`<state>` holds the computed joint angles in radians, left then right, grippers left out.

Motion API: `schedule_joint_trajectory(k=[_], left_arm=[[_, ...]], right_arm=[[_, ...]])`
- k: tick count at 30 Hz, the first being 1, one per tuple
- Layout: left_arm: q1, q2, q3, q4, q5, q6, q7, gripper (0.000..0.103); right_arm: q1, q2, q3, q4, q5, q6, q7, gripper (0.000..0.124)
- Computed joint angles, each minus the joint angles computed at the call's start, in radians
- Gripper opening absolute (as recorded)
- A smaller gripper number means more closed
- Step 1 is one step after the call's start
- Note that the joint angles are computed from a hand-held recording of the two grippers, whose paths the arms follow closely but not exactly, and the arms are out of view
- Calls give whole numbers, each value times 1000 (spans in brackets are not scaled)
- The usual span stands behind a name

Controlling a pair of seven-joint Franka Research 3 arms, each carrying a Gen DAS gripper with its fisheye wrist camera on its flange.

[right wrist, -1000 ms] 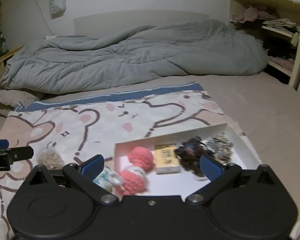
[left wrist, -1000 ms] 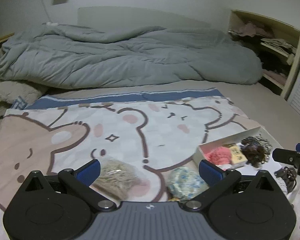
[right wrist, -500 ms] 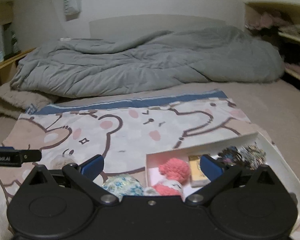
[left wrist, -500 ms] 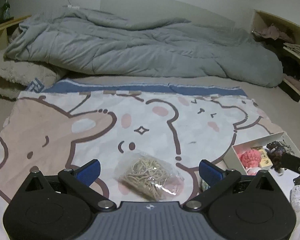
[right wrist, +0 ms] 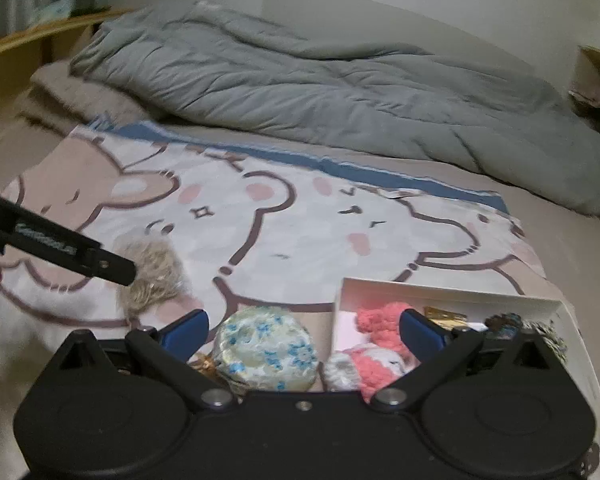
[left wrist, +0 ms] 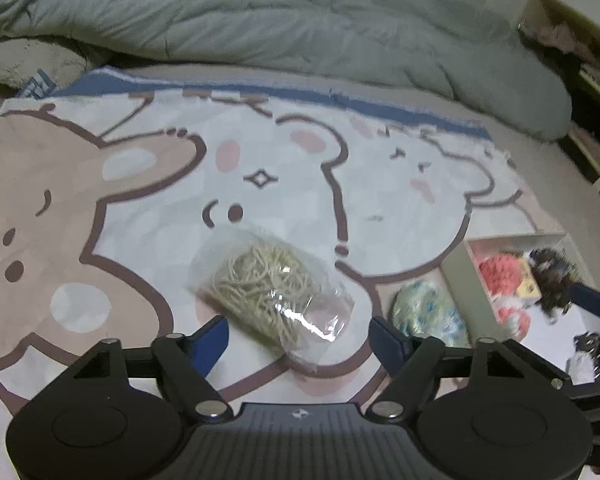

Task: Organize objects
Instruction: 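Move the left tool to the clear rubber-band bag while the right tool moves to the blue floral pouch, then grasp the clear rubber-band bag with the left tool while the right tool grasps the blue floral pouch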

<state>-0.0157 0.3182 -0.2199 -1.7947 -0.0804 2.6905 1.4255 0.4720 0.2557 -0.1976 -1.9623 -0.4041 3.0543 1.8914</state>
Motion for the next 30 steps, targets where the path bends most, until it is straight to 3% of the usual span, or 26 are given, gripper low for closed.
schedule_joint_trajectory(k=[3,7,10,13,15,18,24,27,30], left_arm=[[8,25,-11,17,-20,-14,13,70],[18,59,-24,46,-49,-31,34,66],[6,85,-13,73,-28,-51,21,57],[13,103,-18,88,-32,-60,25,43],[16,109,-18,94,-27,-68,34,27],[35,111,-31,94,-42,-81,75,19],[67,76,-43,52,-73,-84,185,15],[89,43,-54,13,-108,-95,281,15],[105,-1,-57,-38,-151,-109,383,15]], right_arm=[[-63,17,88,12,70,-16,-135,94],[-85,44,138,43,145,-87,-267,86],[-111,63,183,57,211,-110,-386,81],[-107,86,194,76,247,-132,-472,77],[-85,101,178,90,242,-143,-497,72],[-69,124,168,116,246,-173,-528,63],[-38,152,135,140,214,-192,-542,42],[-59,148,159,136,244,-188,-585,30],[-61,129,167,115,248,-185,-621,27]])
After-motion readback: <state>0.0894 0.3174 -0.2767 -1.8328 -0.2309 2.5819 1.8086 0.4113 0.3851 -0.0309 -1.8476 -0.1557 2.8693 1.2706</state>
